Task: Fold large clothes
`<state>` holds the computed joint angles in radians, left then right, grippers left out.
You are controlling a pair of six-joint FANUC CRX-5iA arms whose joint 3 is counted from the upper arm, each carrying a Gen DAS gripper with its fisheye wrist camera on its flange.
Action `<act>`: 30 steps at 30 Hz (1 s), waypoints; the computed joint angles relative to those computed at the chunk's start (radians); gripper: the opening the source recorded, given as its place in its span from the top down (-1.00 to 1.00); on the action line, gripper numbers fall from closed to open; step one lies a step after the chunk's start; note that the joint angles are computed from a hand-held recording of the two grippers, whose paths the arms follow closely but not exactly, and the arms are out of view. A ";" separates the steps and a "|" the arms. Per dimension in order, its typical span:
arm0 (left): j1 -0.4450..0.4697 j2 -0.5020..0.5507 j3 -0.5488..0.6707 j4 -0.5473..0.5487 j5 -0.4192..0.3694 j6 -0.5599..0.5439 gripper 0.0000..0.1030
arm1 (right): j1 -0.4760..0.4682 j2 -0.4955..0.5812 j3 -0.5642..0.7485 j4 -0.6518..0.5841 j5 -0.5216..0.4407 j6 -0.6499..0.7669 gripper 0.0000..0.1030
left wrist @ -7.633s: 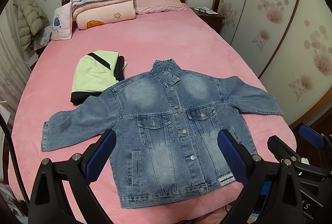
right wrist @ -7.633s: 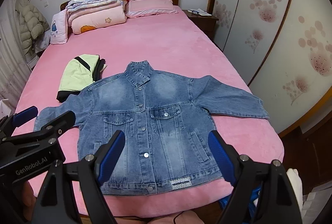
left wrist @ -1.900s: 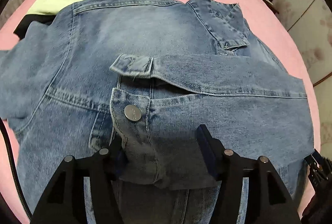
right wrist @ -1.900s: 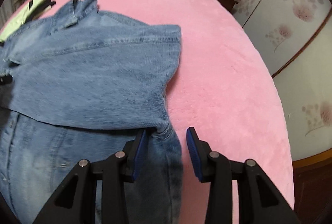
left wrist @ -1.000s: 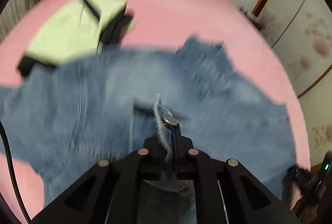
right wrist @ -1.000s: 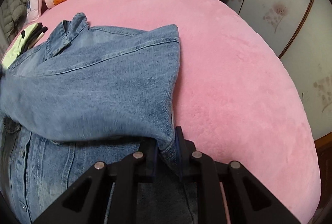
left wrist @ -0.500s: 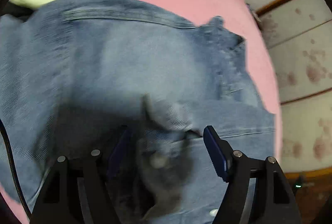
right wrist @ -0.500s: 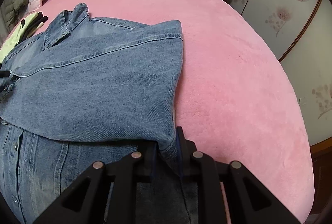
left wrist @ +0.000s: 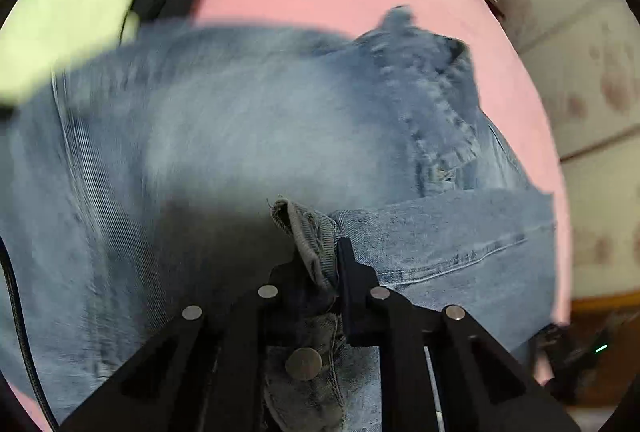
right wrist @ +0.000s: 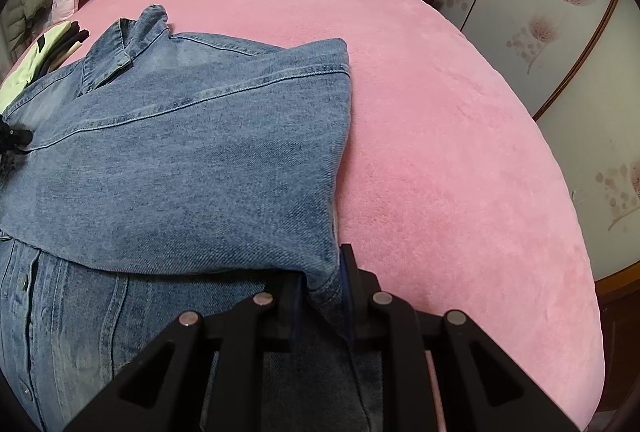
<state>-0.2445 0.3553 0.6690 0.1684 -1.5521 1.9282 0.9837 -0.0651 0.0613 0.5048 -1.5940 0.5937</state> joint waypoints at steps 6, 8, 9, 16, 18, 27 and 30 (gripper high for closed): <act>-0.050 0.080 0.233 -0.080 0.020 -0.045 0.80 | 0.010 0.011 0.009 0.016 -0.016 -0.023 0.69; -0.050 0.119 0.297 -0.096 0.007 -0.052 0.79 | 0.014 0.023 0.013 0.028 -0.026 -0.031 0.68; -0.054 0.142 0.328 -0.106 -0.011 -0.043 0.79 | 0.014 0.030 0.016 0.029 -0.033 -0.034 0.67; -0.059 0.147 0.260 -0.189 -0.090 0.008 0.76 | 0.007 0.025 0.056 -0.008 -0.040 -0.013 0.66; -0.054 0.118 0.207 -0.185 -0.064 0.016 0.71 | -0.002 0.000 0.064 -0.029 -0.009 -0.016 0.62; -0.038 0.097 0.167 -0.159 -0.069 0.074 0.08 | -0.106 0.041 0.220 -0.190 -0.019 0.077 0.58; -0.059 0.099 0.182 -0.184 -0.092 0.063 0.01 | -0.085 0.046 0.221 -0.184 -0.075 0.115 0.54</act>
<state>-0.3037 0.4544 0.8510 -0.0159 -1.6442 1.9909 0.8982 -0.0195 0.2823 0.3206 -1.6695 0.7089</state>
